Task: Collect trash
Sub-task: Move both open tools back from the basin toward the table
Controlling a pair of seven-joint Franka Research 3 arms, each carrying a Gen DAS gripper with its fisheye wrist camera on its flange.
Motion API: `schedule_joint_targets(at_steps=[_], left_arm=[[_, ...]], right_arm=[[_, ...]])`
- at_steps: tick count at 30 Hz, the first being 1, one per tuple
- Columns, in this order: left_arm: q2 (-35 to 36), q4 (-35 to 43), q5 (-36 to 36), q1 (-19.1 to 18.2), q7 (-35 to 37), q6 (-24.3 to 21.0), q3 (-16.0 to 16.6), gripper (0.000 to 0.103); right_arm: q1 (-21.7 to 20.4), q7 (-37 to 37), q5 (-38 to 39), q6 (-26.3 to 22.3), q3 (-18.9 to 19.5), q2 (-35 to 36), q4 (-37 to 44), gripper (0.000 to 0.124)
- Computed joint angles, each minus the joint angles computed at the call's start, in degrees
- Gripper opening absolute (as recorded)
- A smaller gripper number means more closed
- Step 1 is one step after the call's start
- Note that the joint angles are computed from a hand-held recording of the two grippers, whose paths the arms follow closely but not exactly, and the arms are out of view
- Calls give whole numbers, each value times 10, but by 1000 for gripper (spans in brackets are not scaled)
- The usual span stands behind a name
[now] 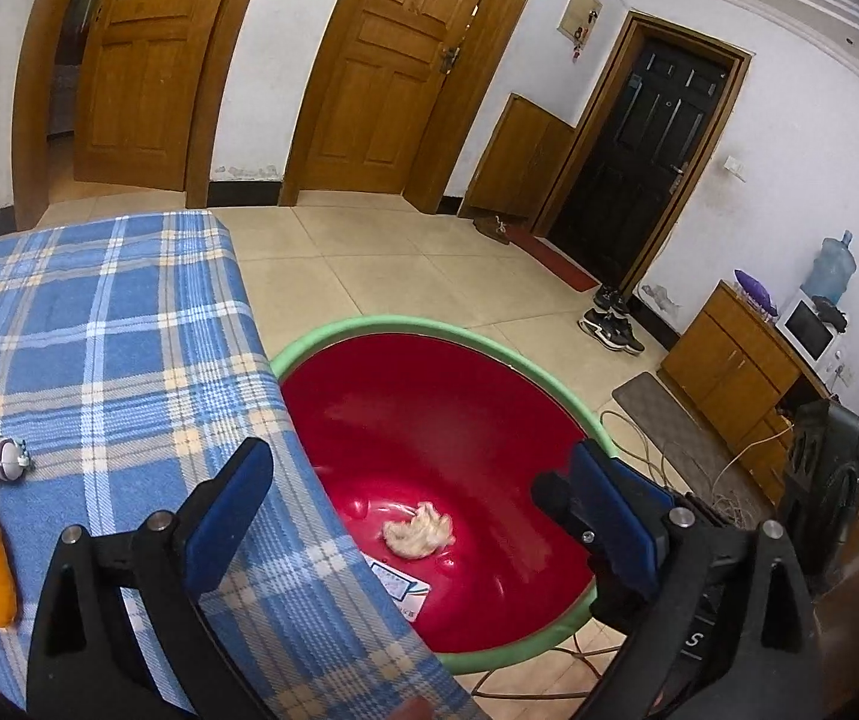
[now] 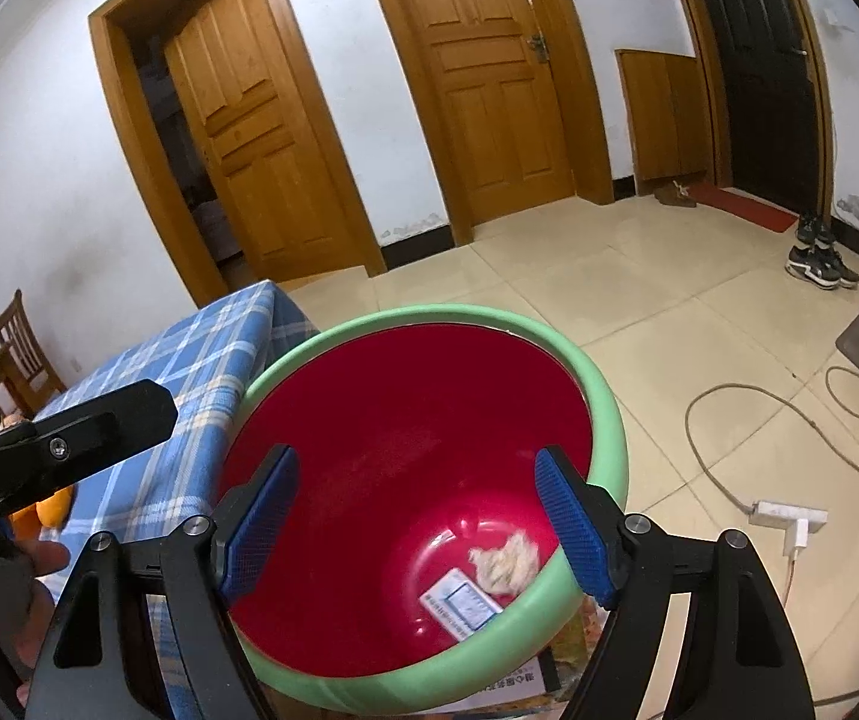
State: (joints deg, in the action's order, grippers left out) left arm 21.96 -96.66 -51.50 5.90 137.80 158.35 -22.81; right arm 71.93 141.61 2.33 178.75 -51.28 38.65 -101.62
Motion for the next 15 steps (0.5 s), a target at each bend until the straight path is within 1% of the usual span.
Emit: schedule_joint_targets(at_steps=[4,15], left_arm=[[4,4,18,-5,-14,-6,5,97],[4,-1,19,2,-3,6,-7,97]], right_arm=[[-1,2,1,-1,0,0,-1,81],[1,0,6,1,0,-5,-6,81]])
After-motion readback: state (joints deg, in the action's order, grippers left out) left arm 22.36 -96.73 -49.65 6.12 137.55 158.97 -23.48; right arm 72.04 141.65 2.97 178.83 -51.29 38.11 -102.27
